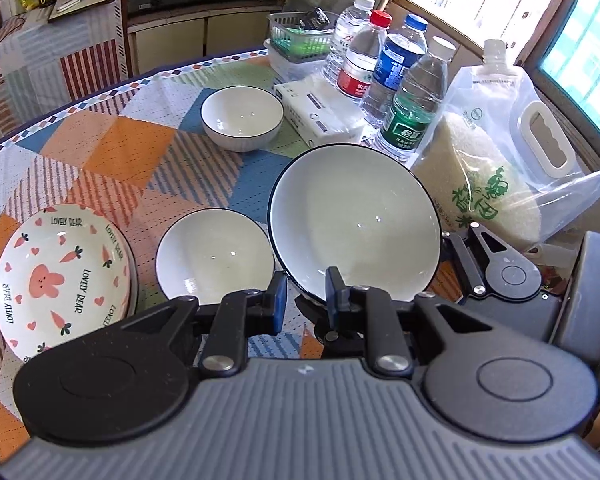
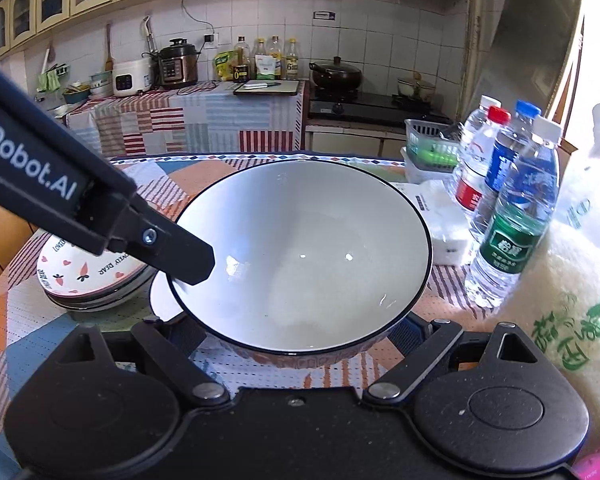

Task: Organize plates and bowls
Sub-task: 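Lift the second bowl with both grippers and lower it into the first bowl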

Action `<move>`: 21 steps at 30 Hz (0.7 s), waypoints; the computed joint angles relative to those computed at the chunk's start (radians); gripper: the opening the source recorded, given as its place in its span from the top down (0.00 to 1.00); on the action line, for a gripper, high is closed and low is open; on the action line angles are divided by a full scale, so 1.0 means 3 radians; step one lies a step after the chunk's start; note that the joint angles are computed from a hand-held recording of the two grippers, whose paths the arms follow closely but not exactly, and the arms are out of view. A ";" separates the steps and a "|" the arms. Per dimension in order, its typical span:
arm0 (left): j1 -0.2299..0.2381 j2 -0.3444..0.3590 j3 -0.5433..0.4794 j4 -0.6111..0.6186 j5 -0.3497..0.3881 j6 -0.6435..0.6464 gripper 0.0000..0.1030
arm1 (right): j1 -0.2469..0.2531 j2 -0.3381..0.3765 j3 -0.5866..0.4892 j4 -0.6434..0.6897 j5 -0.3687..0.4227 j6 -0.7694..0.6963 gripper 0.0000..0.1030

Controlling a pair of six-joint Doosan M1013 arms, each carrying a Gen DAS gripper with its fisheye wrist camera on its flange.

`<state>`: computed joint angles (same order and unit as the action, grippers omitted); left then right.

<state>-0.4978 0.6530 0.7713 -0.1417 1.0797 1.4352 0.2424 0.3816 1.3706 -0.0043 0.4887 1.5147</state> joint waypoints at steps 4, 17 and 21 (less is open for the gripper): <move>0.0033 -0.0068 0.0111 0.0020 -0.0072 -0.0038 0.82 | 0.0027 0.0031 -0.0064 0.0069 0.0040 -0.0133 0.08; 0.0157 -0.0053 0.0184 0.0170 0.0016 -0.0347 0.82 | 0.0043 0.0269 -0.0359 0.0836 0.0341 -0.1251 0.10; 0.0177 0.0027 0.0116 0.0232 0.0100 -0.0421 0.82 | 0.0022 0.0367 -0.0499 0.0988 0.0549 -0.1488 0.11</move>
